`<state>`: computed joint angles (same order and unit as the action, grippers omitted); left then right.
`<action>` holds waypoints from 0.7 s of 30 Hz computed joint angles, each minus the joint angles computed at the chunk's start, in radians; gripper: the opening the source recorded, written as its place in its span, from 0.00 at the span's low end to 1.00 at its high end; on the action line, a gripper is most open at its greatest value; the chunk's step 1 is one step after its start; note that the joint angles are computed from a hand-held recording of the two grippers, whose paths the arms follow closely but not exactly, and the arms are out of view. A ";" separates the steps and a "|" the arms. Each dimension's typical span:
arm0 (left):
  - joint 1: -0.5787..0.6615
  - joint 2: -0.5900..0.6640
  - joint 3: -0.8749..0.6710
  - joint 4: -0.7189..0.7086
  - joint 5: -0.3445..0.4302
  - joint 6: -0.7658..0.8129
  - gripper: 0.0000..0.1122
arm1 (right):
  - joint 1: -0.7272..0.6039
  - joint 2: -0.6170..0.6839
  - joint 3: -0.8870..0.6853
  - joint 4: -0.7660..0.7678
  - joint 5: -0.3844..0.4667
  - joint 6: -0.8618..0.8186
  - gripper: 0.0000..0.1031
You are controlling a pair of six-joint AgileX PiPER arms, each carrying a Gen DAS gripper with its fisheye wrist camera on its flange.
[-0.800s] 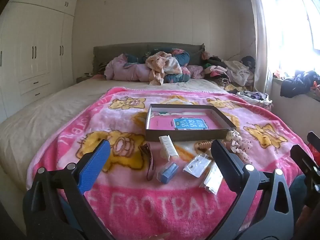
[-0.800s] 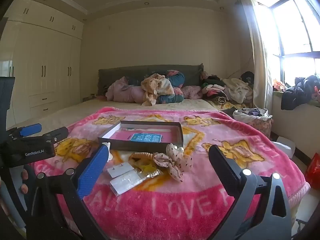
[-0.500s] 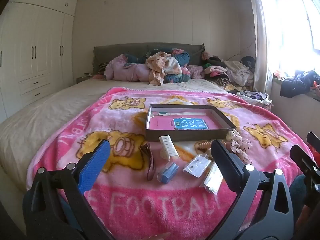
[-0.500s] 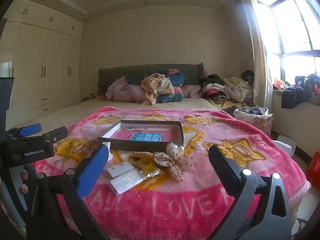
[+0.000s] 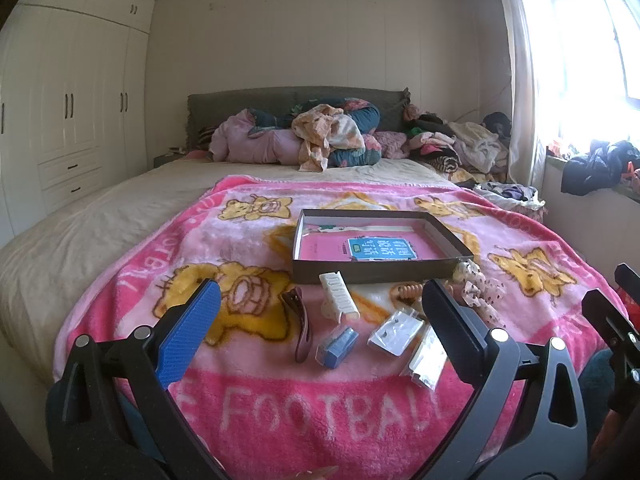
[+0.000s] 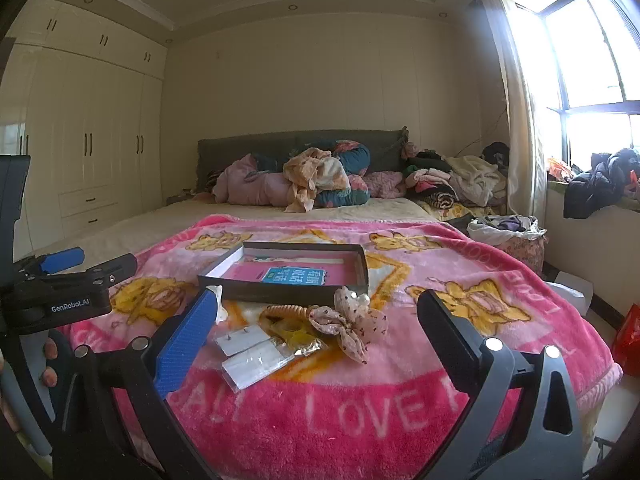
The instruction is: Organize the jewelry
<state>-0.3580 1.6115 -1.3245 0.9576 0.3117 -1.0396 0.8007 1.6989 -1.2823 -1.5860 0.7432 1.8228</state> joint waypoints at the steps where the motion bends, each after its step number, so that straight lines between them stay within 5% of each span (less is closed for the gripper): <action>1: 0.000 0.000 0.000 0.001 -0.001 0.000 0.82 | -0.006 -0.003 0.012 -0.013 -0.005 0.014 0.94; 21: 0.002 -0.002 0.004 0.009 -0.007 -0.011 0.82 | -0.009 -0.003 0.010 -0.011 -0.008 0.012 0.94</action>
<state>-0.3564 1.6097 -1.3207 0.9670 0.3049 -1.0506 0.7920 1.6955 -1.2727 -1.5966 0.7357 1.8347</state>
